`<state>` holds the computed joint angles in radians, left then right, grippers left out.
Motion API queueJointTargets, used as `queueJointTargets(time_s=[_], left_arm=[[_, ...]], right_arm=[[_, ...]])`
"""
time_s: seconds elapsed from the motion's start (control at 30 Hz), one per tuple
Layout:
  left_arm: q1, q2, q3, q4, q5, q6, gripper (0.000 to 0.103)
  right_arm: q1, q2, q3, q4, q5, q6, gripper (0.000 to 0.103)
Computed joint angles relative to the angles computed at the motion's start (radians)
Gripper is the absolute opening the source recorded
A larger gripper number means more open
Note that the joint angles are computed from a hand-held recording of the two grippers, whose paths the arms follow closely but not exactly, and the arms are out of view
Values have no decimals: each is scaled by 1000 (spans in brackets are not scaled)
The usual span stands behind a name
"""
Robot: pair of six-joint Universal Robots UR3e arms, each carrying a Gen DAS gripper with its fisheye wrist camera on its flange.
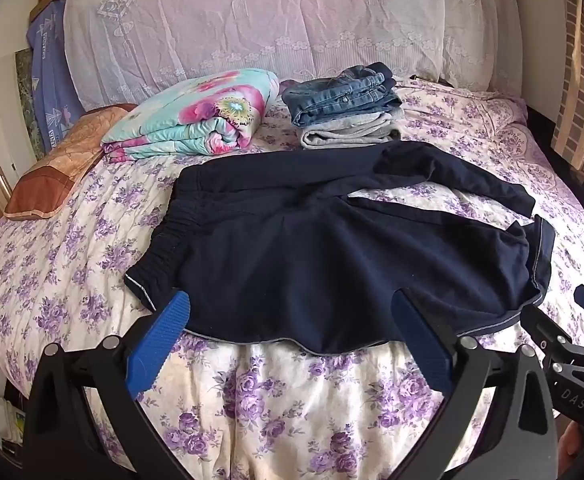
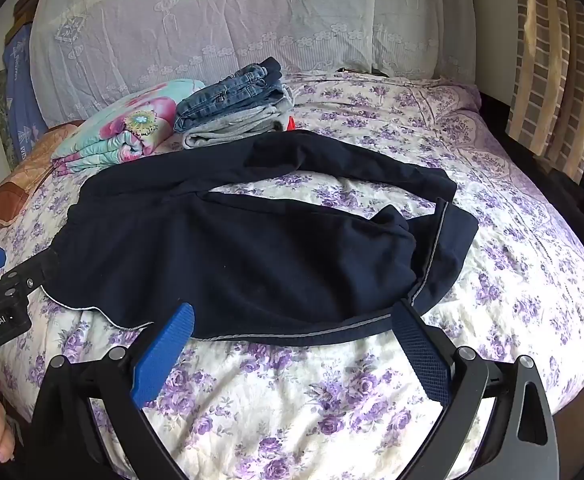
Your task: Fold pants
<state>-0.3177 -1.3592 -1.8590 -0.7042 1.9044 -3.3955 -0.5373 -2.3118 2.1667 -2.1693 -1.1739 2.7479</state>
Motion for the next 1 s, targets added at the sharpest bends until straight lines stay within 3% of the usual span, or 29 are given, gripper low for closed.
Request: queueJointTargets(time_s=[1.0], left_arm=[[0, -2, 3, -3, 1, 0, 98]], right_arm=[[3, -2, -5, 9, -3, 3, 99]])
